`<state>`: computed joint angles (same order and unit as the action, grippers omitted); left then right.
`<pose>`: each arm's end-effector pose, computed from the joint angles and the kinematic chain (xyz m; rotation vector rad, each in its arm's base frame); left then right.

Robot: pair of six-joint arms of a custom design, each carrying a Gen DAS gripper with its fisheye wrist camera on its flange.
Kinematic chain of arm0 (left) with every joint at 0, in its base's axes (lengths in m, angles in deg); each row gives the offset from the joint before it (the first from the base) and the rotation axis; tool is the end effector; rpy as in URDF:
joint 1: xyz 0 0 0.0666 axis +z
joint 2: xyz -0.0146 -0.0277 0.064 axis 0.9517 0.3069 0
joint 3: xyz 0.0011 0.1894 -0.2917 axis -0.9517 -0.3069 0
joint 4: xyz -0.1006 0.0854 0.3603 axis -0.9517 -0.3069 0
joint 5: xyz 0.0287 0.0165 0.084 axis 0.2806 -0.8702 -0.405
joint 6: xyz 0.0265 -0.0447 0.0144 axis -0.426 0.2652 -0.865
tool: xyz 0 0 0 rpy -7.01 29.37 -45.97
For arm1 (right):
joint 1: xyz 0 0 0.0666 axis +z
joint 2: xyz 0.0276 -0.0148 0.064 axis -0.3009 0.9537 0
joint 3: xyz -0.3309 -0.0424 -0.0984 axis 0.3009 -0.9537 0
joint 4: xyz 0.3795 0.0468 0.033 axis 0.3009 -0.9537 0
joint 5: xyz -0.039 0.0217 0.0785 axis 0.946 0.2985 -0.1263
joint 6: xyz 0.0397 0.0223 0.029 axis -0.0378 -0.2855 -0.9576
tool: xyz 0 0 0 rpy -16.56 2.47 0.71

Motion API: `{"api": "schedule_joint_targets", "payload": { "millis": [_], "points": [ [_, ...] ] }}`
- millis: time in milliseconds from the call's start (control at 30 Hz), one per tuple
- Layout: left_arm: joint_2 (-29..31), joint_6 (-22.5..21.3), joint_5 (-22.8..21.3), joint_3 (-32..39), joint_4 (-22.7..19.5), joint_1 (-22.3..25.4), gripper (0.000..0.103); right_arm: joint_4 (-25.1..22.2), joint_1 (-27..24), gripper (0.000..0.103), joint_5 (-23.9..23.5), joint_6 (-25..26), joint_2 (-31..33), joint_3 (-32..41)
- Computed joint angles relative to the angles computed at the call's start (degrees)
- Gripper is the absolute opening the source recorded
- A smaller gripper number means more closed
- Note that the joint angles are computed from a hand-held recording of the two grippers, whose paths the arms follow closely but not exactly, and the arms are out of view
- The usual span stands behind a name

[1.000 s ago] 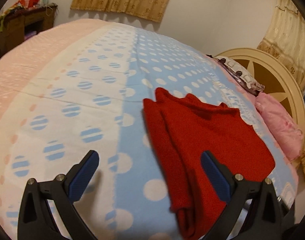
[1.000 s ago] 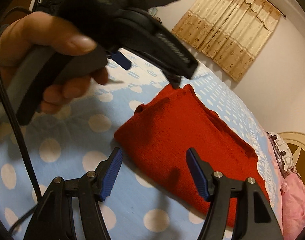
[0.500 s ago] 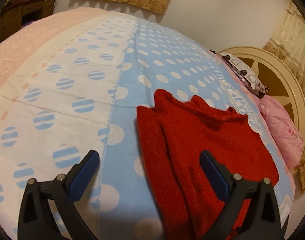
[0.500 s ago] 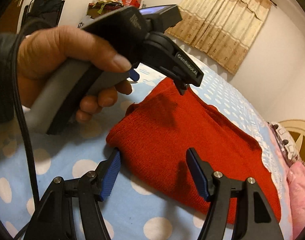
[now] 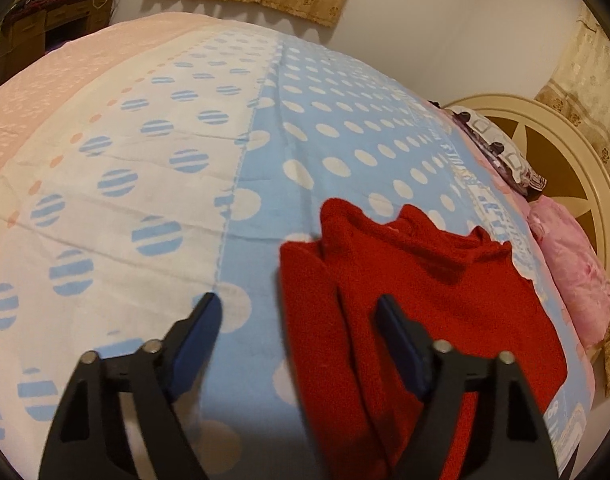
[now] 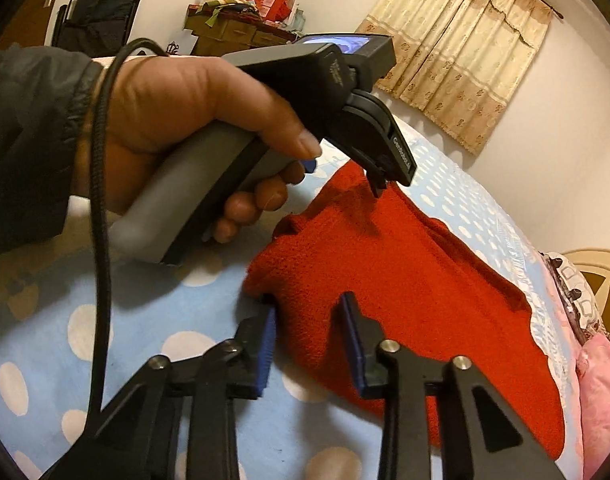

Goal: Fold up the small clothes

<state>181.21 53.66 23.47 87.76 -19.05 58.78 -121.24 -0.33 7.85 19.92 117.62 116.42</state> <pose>0.6314 -0.1531 0.4293 -0.3066 2.4053 -0.4456 0.5218 0.1657 0.4222 -1.0931 1.9750 -0.0441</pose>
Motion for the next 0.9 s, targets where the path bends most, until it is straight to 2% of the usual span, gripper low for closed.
{"api": "schedule_joint_targets", "payload": {
  "millis": [33, 67, 100, 133, 300, 433, 733, 900],
  "points": [
    [0.1, 0.1, 0.4, 0.0, 0.2, 0.1, 0.065, -0.4, 0.0, 0.021, -0.1, -0.1, 0.0, 0.1],
    [0.0, 0.0, 1.4, -0.3, 0.7, 0.4, 0.046, -0.4, 0.0, 0.018, -0.2, -0.2, -0.1, 0.0],
    [0.3, -0.1, 2.7, 0.0, 0.8, 0.5, 0.021, -0.5, -0.1, 0.015, -0.5, -0.4, -0.2, 0.0],
    [0.6, 0.0, 5.8, -0.1, 1.0, 0.9, 0.018, -0.7, -0.2, 0.014, -0.8, -0.7, -0.4, 0.0],
    [-0.9, 0.8, 6.0, -2.1, 3.5, 0.9, 0.014, -3.2, -1.9, 0.012, -3.5, -2.1, 0.5, 2.8],
    [-2.5, 5.5, 9.8, -4.6, 6.9, 1.8, 0.013, -6.7, -3.5, 0.011, -6.3, -4.7, 2.4, 6.5],
    [-0.7, 6.1, 10.2, 0.3, 5.5, 1.1, 0.012, -9.6, -7.5, 0.009, -12.0, -9.5, 4.7, 11.6],
    [1.1, 6.0, 10.4, 4.7, 4.2, 0.4, 0.012, -8.7, -8.8, 0.008, -13.3, -11.4, 4.1, 11.3]
  ]
}}
